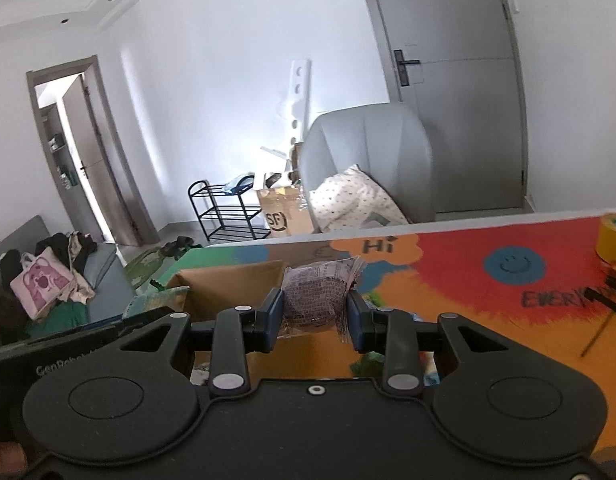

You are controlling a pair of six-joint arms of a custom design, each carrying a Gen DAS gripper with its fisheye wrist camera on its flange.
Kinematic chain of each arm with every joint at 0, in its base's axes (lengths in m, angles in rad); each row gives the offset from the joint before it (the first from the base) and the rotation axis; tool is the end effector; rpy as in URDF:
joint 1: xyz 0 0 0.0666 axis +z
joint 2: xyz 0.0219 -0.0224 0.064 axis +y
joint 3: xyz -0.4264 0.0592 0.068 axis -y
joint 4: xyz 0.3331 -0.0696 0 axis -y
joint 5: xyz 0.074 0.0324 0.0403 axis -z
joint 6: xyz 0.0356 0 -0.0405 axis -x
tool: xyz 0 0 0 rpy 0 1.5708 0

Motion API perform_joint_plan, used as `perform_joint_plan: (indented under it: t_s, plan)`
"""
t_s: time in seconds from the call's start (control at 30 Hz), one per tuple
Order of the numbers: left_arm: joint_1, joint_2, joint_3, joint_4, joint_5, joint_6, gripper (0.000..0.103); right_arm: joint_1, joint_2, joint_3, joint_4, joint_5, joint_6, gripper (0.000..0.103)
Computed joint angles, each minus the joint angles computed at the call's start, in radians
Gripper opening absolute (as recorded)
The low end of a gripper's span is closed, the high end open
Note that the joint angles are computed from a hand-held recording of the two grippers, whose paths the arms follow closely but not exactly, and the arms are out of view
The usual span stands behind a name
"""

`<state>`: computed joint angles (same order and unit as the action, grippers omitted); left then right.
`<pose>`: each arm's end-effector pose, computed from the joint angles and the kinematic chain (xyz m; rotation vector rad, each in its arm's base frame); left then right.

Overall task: Organize snacks
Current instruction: 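Lower both packets into the cardboard box and open both tools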

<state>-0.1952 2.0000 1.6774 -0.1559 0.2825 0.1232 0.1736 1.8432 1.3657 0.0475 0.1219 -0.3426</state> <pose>0.6583 -0.1407 0.3344 0.2516 2.0485 -0.4868 0.5891 0.0985 0.3241 0.2471 1.9882 0.2097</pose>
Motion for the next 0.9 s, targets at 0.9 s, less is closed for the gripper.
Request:
perform_joint_plan:
  t_s: [0.9]
  plan:
    - [0.044, 0.079, 0.159, -0.098, -0.052, 0.096, 0.062, 0.019, 0.107, 0.188, -0.079, -0.17, 0.011, 0.033]
